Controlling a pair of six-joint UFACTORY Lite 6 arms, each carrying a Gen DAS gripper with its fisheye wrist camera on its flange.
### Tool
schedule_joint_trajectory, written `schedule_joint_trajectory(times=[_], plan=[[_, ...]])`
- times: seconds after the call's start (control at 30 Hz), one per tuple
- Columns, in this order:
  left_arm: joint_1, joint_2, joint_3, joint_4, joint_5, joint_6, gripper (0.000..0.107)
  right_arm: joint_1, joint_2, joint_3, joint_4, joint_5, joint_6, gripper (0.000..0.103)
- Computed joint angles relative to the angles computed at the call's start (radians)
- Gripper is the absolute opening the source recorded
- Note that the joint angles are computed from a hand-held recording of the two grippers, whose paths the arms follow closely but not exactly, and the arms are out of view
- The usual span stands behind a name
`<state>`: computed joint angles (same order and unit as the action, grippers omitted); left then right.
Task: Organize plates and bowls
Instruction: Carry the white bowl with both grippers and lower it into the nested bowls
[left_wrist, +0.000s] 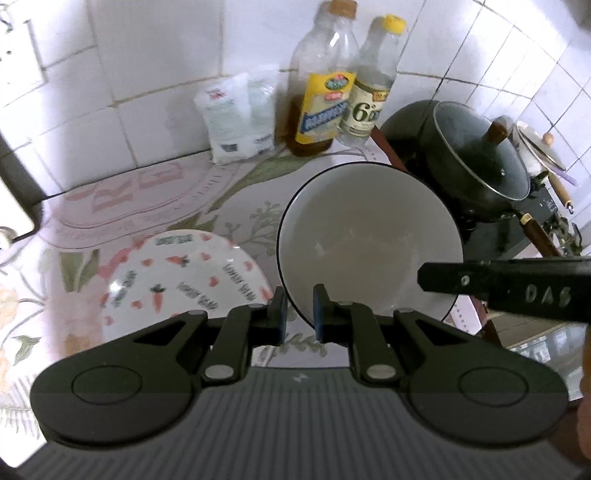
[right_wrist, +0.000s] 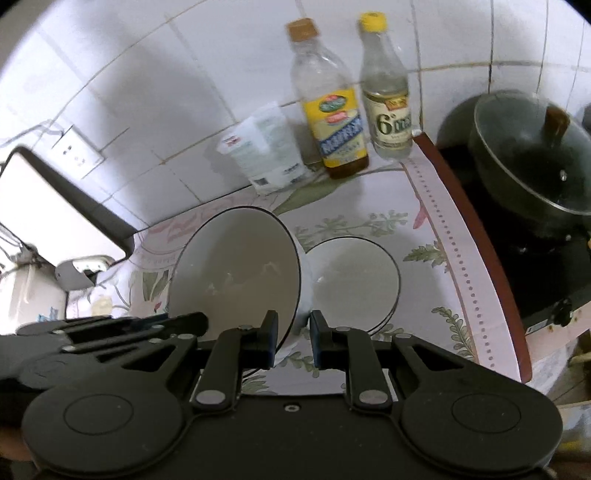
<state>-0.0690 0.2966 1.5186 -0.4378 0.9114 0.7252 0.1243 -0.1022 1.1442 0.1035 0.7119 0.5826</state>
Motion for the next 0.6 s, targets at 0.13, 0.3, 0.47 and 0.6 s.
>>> schedule_joint_trajectory(times=[0.13,0.3,0.47,0.6], plan=[[-0.059,0.069,0.003,0.004,-0.049,-0.072,0.012,-0.094,0.032,-0.026,0.074,-0.027,-0.132,0.022],[-0.111,0.148,0.022,0.013,-0.104,-0.13,0.013,-0.139,0.086,-0.05,0.073,-0.08,-0.264,0.023],[-0.154,0.22,0.057,0.045,-0.125,-0.202,0.013,-0.17,0.13,-0.081,0.074,-0.138,-0.354,0.022],[-0.187,0.226,0.034,0.098,-0.176,-0.232,0.013,-0.187,0.151,-0.108,0.103,-0.175,-0.422,0.022]])
